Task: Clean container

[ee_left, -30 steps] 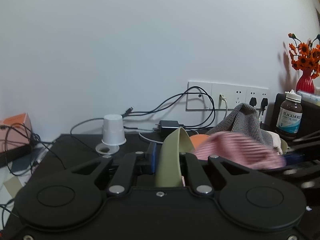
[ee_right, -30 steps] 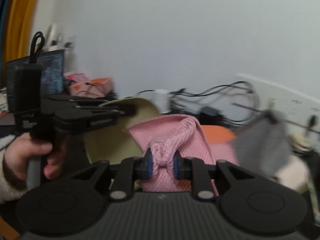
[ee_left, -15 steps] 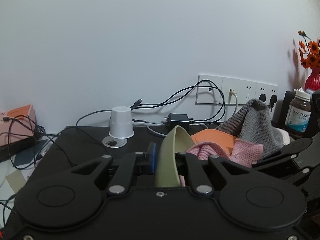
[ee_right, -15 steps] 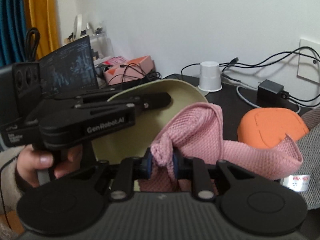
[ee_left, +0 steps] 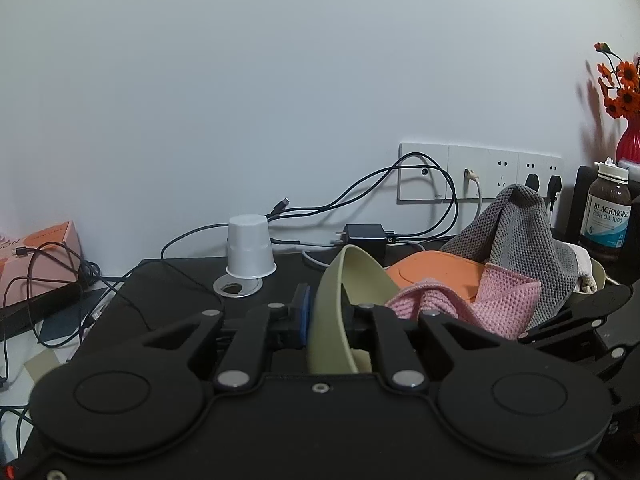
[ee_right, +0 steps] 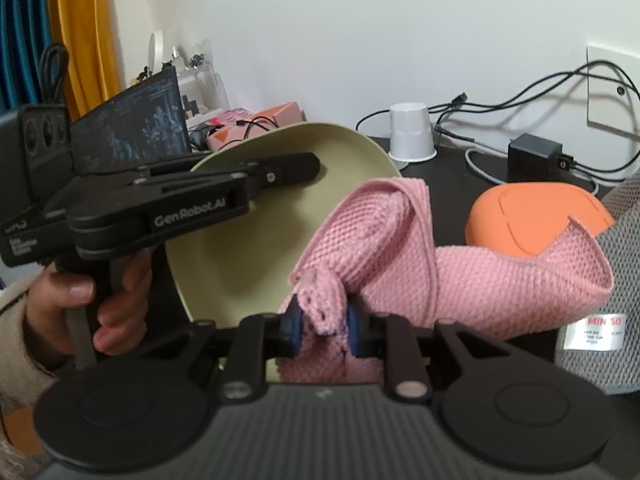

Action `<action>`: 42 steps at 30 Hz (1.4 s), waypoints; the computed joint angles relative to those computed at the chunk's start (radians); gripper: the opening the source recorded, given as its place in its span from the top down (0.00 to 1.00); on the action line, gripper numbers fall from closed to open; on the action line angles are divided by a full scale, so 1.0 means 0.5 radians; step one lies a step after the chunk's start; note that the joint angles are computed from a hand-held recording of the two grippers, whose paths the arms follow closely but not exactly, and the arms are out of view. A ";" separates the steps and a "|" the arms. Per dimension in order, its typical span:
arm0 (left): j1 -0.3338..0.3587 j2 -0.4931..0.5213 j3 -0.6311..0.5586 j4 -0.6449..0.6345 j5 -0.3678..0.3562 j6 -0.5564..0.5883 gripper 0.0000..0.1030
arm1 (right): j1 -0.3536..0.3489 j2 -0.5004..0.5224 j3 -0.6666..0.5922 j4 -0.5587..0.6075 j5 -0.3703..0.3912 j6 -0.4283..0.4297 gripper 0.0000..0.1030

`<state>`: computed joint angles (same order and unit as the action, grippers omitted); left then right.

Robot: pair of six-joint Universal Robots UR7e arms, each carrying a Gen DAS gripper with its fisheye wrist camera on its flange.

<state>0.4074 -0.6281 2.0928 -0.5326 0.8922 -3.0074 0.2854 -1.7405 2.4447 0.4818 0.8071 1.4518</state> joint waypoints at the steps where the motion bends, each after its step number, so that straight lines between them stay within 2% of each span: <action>1: 0.001 0.001 -0.004 0.008 -0.002 -0.003 0.88 | -0.011 -0.006 0.017 -0.018 -0.014 -0.025 0.79; 8: 0.028 -0.006 -0.018 0.047 0.025 -0.032 0.87 | -0.009 -0.018 0.031 -0.033 -0.015 -0.037 0.79; 13: 0.028 -0.005 -0.020 0.050 0.026 -0.032 0.87 | -0.044 -0.024 0.056 0.020 -0.018 -0.173 0.79; 20: 0.034 0.001 -0.021 0.049 0.025 -0.035 0.85 | -0.041 0.088 0.007 0.221 0.009 -0.306 0.79; 27: 0.036 -0.004 -0.018 0.061 0.056 -0.046 0.83 | -0.092 0.232 0.024 0.422 -0.021 -0.614 0.80; 31: 0.021 -0.001 -0.002 0.018 0.055 0.004 0.83 | -0.209 0.289 0.113 0.467 -0.138 -0.881 0.80; 33: 0.021 0.003 -0.004 0.018 0.055 0.005 0.83 | -0.251 0.304 0.153 0.465 -0.195 -0.936 0.80; 38: 0.029 0.020 -0.021 0.046 0.063 -0.008 0.83 | -0.318 0.301 0.206 0.428 -0.306 -0.936 0.81; 42: 0.056 0.026 -0.047 0.095 0.086 -0.032 0.83 | -0.304 0.230 0.210 0.345 -0.344 -0.804 0.81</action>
